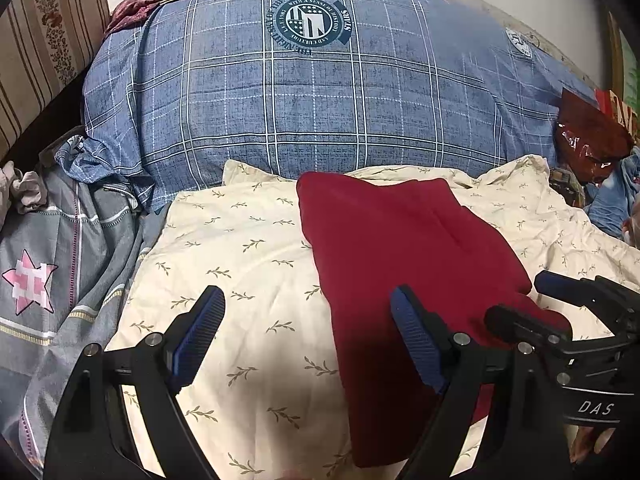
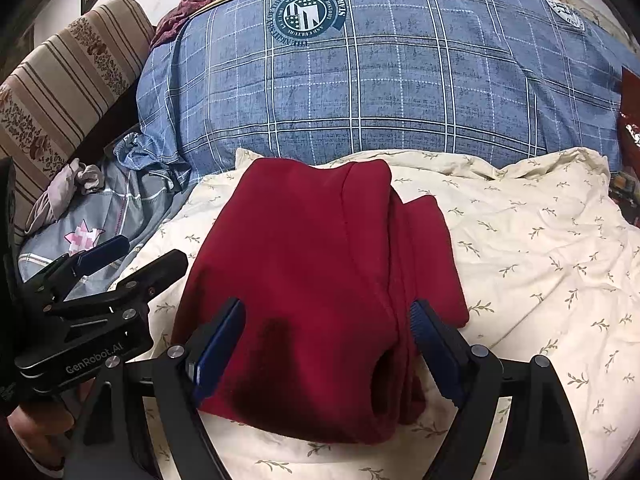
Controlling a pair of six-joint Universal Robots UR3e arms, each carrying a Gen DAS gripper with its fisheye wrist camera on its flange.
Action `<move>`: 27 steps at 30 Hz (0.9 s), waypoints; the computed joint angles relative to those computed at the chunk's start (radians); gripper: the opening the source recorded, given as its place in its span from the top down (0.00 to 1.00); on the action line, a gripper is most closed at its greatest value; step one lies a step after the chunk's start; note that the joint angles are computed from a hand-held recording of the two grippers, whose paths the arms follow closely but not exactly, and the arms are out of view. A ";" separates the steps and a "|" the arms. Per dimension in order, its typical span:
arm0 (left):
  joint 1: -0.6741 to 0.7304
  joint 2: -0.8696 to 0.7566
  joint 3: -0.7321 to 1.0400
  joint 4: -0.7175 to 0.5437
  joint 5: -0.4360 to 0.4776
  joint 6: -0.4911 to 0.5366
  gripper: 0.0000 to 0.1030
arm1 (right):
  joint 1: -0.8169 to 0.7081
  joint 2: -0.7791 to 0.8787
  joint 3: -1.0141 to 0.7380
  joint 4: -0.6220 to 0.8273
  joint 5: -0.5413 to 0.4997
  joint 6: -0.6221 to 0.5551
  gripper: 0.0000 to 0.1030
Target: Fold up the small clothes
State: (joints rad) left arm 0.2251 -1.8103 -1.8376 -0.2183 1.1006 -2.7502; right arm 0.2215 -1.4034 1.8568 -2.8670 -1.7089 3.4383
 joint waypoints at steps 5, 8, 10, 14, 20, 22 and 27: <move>-0.002 -0.002 0.001 -0.005 0.002 -0.001 0.17 | -0.006 -0.004 0.006 -0.013 0.007 0.005 0.17; -0.004 -0.003 0.003 -0.006 0.006 0.000 0.17 | -0.006 -0.004 0.008 -0.015 0.008 0.004 0.17; -0.004 -0.004 0.003 -0.006 0.006 -0.001 0.17 | -0.006 -0.004 0.012 -0.018 0.009 0.003 0.17; -0.003 -0.004 0.004 -0.008 0.005 0.000 0.17 | -0.003 0.001 0.004 -0.008 0.010 0.000 0.17; -0.008 -0.007 0.003 -0.004 0.008 -0.004 0.17 | 0.003 0.011 -0.015 0.009 0.006 0.000 0.17; -0.010 -0.009 0.004 -0.003 0.011 -0.005 0.17 | 0.002 0.013 -0.017 0.007 0.008 0.001 0.17; -0.015 -0.014 0.006 -0.004 0.016 -0.004 0.17 | 0.003 0.016 -0.029 0.015 0.006 -0.004 0.17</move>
State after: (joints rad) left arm 0.2097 -1.8245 -1.8314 -0.2226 1.1162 -2.7538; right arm 0.2243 -1.3869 1.8282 -2.8523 -1.7026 3.4340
